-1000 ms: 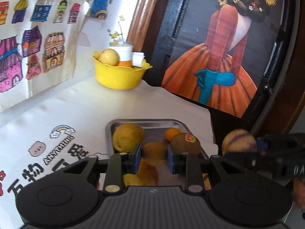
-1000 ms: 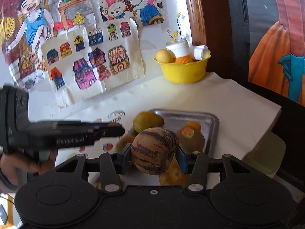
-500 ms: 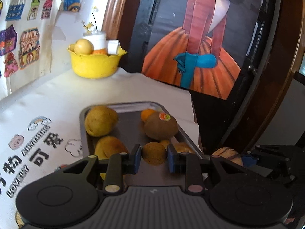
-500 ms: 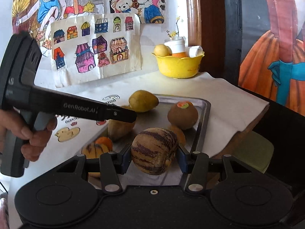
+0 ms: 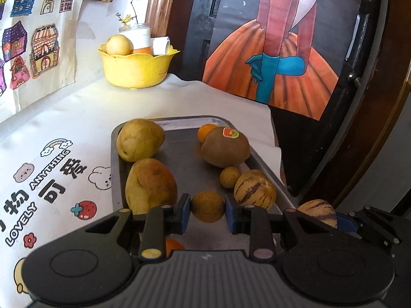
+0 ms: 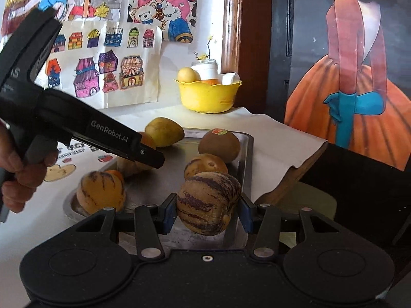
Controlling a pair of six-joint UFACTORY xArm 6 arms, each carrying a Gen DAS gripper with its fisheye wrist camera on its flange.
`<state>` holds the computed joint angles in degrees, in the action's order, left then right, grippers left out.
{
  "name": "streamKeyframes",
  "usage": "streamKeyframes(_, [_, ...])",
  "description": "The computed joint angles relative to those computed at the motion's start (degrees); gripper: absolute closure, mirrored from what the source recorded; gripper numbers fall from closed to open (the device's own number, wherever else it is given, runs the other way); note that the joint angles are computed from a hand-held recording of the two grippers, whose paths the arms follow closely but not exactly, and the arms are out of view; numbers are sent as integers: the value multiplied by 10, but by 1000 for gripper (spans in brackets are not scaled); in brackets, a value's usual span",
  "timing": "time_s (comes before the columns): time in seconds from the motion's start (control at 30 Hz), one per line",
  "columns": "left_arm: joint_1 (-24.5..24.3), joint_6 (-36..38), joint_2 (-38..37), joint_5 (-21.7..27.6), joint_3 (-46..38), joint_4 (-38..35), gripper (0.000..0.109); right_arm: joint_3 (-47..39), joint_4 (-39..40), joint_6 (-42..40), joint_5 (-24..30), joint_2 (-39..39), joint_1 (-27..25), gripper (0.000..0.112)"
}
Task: Organize fruits
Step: 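Lower the striped fruit onto the tray and open the right tool while the left tool releases the brown fruit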
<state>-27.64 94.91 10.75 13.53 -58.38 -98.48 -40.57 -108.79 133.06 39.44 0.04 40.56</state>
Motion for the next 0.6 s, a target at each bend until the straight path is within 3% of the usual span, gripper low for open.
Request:
streamKeyframes(0.27, [-17, 16, 13, -39, -8, -23, 77, -8, 19, -6, 50, 26, 24, 61])
streamKeyframes(0.6, [-29, 33, 27, -69, -19, -49, 77, -26, 34, -8, 74, 52, 36, 61])
